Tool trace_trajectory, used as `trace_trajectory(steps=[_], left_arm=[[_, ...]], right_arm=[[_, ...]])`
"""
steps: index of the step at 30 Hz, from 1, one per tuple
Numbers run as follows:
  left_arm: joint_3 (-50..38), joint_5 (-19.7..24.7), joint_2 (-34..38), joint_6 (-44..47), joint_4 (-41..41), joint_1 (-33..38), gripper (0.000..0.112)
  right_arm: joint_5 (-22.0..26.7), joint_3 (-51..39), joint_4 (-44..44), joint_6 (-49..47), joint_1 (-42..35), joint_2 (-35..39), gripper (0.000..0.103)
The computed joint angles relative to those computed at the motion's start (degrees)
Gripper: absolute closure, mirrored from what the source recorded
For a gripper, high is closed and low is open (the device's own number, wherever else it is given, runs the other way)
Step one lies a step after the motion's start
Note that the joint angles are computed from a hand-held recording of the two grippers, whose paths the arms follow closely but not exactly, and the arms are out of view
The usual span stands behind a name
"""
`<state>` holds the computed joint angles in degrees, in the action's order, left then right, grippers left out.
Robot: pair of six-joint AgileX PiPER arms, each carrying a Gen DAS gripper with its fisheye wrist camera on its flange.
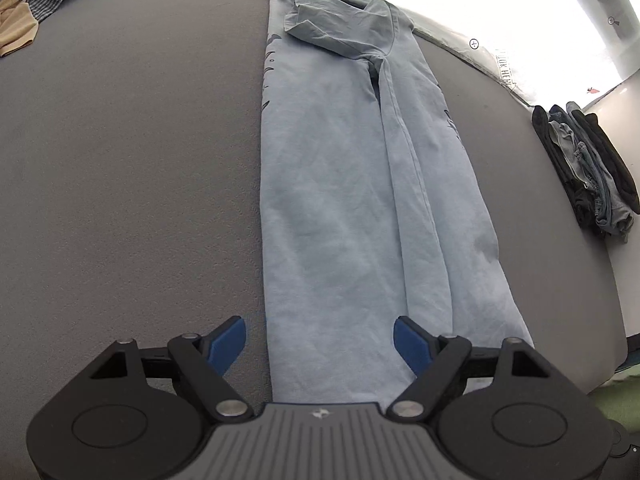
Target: Fold clothes
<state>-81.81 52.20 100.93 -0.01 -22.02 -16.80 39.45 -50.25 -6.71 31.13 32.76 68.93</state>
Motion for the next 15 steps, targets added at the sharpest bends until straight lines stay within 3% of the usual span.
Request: trace_trajectory(steps=[2,3,4,7,10,15], left_arm=[[1.5,-0.2,-1.1,0.3,0.7,-0.4,0.031],[2.6,-0.2,-1.8,0.8,0.4,-0.5,0.031],[3.0,-0.1,-2.1,1.2,0.1,-0.5,0.031],[4.4,0.3,-2.7,3.7,-1.9,-0.7,0.031],[3.3,0.7,-2.3,5.2,-2.5,-2.6,0.031],[-0.8,4.1,0.7,7.8,-6.1,-6.1,0.031]], right_arm=[[0.7,0.7,-3.0,3.0,1.6,-3.1,0.076],[2.1,0.7,-7.9,7.6,3.4,-4.8,0.06],[4.2,0.9,-13.7,12.8,5.5,-6.2,0.052],[15.2,1.6,-27.7,23.8,11.7,-6.9,0.051],[23.7,4.0,-32.8,22.5,14.7,-4.9,0.047],[25.4,8.9,-32.3,21.1,18.0,-7.6,0.031]])
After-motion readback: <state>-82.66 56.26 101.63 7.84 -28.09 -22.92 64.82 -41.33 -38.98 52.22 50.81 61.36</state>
